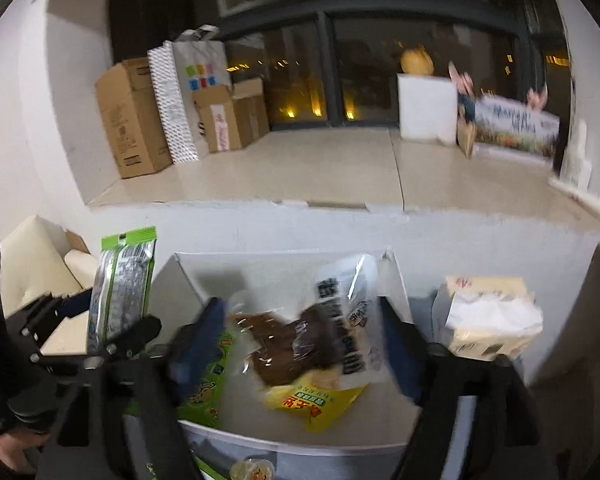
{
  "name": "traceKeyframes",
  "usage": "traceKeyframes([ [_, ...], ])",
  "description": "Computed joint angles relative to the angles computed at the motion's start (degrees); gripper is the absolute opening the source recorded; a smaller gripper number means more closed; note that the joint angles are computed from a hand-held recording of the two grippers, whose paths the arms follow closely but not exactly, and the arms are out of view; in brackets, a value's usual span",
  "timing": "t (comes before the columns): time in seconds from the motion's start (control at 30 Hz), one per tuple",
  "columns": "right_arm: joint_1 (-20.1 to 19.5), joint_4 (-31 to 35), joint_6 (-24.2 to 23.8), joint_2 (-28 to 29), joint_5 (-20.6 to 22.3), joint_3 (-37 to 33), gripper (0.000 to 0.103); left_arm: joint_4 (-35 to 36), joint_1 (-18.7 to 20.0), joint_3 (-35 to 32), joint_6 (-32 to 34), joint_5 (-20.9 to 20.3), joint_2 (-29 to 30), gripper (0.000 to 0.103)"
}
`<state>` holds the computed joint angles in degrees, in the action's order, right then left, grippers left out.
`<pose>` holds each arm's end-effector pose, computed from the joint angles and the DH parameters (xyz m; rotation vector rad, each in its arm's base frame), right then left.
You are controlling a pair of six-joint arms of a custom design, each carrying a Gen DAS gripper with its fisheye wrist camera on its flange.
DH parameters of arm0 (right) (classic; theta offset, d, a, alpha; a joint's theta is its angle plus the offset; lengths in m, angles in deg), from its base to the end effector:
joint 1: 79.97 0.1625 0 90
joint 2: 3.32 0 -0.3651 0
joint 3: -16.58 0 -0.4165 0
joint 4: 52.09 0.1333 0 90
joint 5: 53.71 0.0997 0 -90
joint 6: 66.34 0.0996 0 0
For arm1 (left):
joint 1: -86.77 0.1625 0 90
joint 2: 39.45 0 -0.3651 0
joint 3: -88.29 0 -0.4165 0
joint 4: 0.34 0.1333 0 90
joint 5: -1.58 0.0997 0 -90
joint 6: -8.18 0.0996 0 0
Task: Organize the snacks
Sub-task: 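Lower both held snacks into the white box and open both tools, then grasp a green snack stick packet with the right tool while the left tool grasps another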
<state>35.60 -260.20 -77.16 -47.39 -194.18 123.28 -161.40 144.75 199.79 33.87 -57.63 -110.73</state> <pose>0.2937 -0.4831 0.0928 0.1616 -2.1617 1.2247 -0.1431 -0.5765 0.2170 1.0576 2.3194 -0.7387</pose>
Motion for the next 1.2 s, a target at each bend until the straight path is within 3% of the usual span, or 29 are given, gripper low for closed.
traceKeyframes([
  [0.07, -0.18, -1.47, 0.39, 0.83, -1.93, -0.20, 0.103, -0.80, 0.46, 0.26, 0.51, 0.96, 0.76, 0.103],
  [0.33, -0.68, -4.12, 3.54, -1.42, 2.52, 5.15, 0.103, -0.56, 0.84, 2.63, 0.04, 0.39, -1.45, 0.103],
  [0.43, 1.12, -6.02, 2.71, -1.19, 1.12, 5.97, 0.103, 0.40, 0.36, 4.97, -0.39, -0.87, -4.89, 0.103],
  [0.6, 5.76, -7.09, 1.60, -1.00, -0.73, 9.05, 0.103, 0.32, -1.27, 12.39, -0.45, -2.01, -14.40, 0.103],
  [0.77, 10.42, -6.70, 2.59, -0.20, -2.50, 13.08, 0.103, 6.96, -1.47, 19.50, -2.11, -4.84, -27.43, 0.103],
  [0.87, 12.36, -9.21, 3.89, 0.56, -1.18, 16.80, 0.103, 9.96, -1.64, 24.69, -1.96, -5.54, -37.23, 0.103],
  [1.0, 12.11, -5.60, 9.64, 0.72, 1.03, 21.17, 0.103, 15.83, -0.58, 29.03, -4.24, -7.04, -48.42, 0.103],
  [1.2, 10.20, -5.99, 5.06, 4.05, 2.79, 21.07, 0.103, 24.49, 1.01, 32.04, -5.02, -9.16, -57.70, 0.103],
])
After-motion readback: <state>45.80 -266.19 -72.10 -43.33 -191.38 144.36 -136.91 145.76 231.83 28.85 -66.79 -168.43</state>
